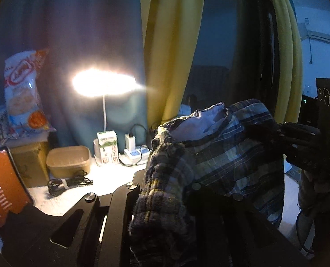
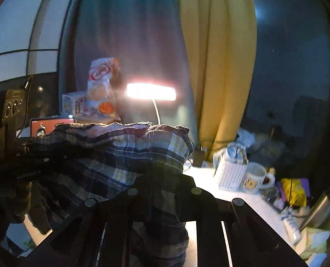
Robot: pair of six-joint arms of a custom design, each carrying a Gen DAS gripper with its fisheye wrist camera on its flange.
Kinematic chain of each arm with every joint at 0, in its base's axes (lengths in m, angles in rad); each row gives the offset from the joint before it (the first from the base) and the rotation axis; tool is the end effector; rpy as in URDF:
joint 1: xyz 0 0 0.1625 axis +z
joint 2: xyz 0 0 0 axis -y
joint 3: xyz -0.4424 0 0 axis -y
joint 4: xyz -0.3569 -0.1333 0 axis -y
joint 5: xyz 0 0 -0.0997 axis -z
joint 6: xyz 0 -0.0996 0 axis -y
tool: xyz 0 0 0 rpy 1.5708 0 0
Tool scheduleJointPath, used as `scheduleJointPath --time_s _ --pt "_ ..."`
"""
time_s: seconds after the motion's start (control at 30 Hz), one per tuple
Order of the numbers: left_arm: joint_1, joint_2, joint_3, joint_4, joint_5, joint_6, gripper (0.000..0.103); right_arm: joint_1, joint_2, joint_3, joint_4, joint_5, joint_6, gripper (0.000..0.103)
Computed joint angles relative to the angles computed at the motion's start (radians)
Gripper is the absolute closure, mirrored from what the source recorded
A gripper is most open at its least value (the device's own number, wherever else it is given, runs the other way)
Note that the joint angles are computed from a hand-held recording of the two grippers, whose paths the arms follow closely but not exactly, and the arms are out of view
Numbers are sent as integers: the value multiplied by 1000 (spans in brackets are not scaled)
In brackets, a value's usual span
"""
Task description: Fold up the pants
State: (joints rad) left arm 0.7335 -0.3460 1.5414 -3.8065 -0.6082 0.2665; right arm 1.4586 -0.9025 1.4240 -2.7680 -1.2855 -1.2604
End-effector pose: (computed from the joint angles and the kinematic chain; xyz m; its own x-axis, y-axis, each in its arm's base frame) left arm -0.3363 -0.5926 0.0377 -0.7773 0.0415 -0.6277 0.6018 0.3398 -0.7228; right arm 0.0796 -0.7347 0.3197 -0.3805 -0.7589 0.5285 -0.9001 0.1726 -0.4001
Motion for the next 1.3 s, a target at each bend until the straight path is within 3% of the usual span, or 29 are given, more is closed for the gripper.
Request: scheduleJointPath --time_s 0.37,0.7,0.83,0.93,1.07,1.23,1.3 --pt "-71 -49 137 -277 60 88 90 55 -114 163 -74 71 -97 91" --pt "-134 -118 273 -638 177 289 90 137 -152 275 -89 134 -170 92" --pt "-149 -145 305 -702 210 346 90 157 -153 298 -81 155 -174 92" --pt "-155 -154 311 -686 218 356 90 154 -157 304 -74 171 -163 92" --pt "-155 -148 312 -575 208 274 91 135 -163 297 -73 169 -130 92" --pt "-82 -121 251 -252 97 27 90 90 -132 229 -63 115 -68 92" --pt "-58 -100 213 -176 56 -24 90 69 -113 191 -54 81 -41 92"
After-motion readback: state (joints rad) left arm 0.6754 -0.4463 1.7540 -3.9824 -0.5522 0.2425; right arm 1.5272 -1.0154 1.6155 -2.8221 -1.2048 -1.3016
